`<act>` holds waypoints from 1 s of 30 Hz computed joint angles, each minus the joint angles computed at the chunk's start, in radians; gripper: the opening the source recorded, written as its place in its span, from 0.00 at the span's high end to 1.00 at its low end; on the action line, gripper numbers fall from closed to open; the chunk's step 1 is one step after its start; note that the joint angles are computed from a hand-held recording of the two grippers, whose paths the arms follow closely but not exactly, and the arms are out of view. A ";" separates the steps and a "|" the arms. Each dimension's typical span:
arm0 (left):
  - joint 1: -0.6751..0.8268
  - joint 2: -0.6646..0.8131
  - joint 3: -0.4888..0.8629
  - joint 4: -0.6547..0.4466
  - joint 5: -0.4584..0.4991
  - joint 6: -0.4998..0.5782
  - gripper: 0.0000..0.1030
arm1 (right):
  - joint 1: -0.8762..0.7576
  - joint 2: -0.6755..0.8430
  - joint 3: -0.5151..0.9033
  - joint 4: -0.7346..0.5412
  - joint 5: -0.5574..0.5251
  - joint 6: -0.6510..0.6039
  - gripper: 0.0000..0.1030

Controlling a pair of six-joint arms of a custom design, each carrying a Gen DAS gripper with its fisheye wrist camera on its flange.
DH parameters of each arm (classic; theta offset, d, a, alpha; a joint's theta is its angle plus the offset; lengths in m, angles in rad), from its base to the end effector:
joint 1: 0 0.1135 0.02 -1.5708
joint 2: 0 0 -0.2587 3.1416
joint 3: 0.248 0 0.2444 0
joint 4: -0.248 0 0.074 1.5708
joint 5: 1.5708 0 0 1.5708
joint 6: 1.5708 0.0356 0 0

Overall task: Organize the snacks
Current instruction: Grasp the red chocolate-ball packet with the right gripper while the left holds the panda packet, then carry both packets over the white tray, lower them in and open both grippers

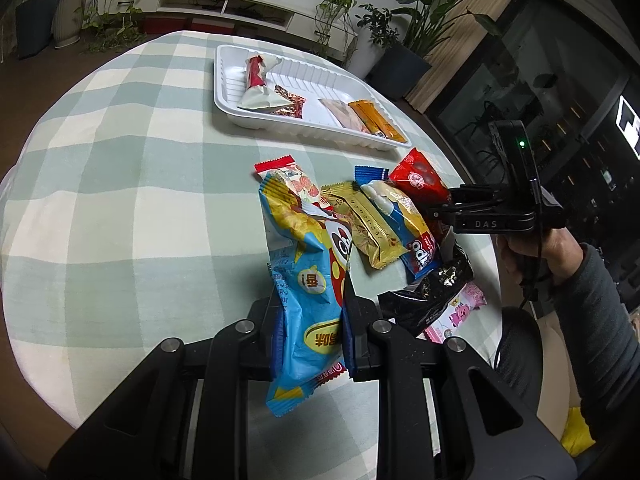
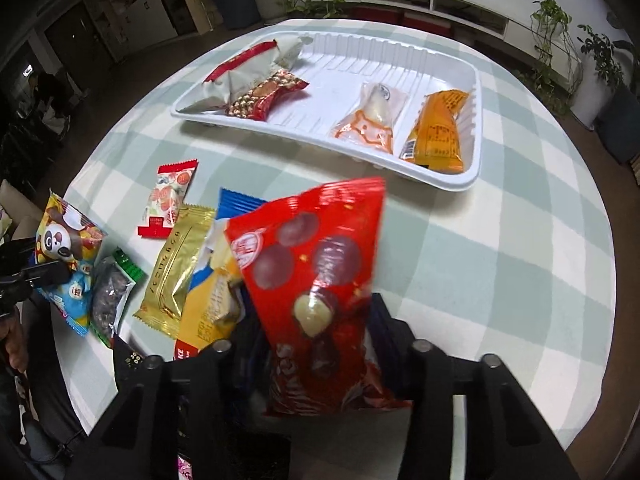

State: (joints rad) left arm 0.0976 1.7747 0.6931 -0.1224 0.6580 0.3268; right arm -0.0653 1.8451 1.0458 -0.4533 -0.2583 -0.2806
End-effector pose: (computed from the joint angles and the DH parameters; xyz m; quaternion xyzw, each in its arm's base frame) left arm 0.2741 0.0050 0.0905 0.1649 0.9177 -0.2742 0.2356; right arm 0.3321 -0.0126 0.1315 -0.1255 0.9713 0.0982 0.1766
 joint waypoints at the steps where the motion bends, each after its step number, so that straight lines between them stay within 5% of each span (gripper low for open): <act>1: 0.001 -0.002 -0.001 0.000 0.001 0.000 0.80 | -0.004 -0.005 -0.006 0.004 -0.005 0.003 0.62; 19: 0.037 -0.028 0.045 -0.064 0.048 0.003 0.81 | -0.229 -0.169 -0.120 0.056 -0.200 0.112 0.68; 25: 0.035 -0.013 0.182 -0.137 0.049 -0.012 0.81 | -0.352 -0.122 -0.037 0.026 -0.246 0.177 0.68; 30: -0.029 0.081 0.423 -0.216 0.022 -0.066 0.81 | -0.336 -0.082 0.099 -0.005 -0.289 0.265 0.68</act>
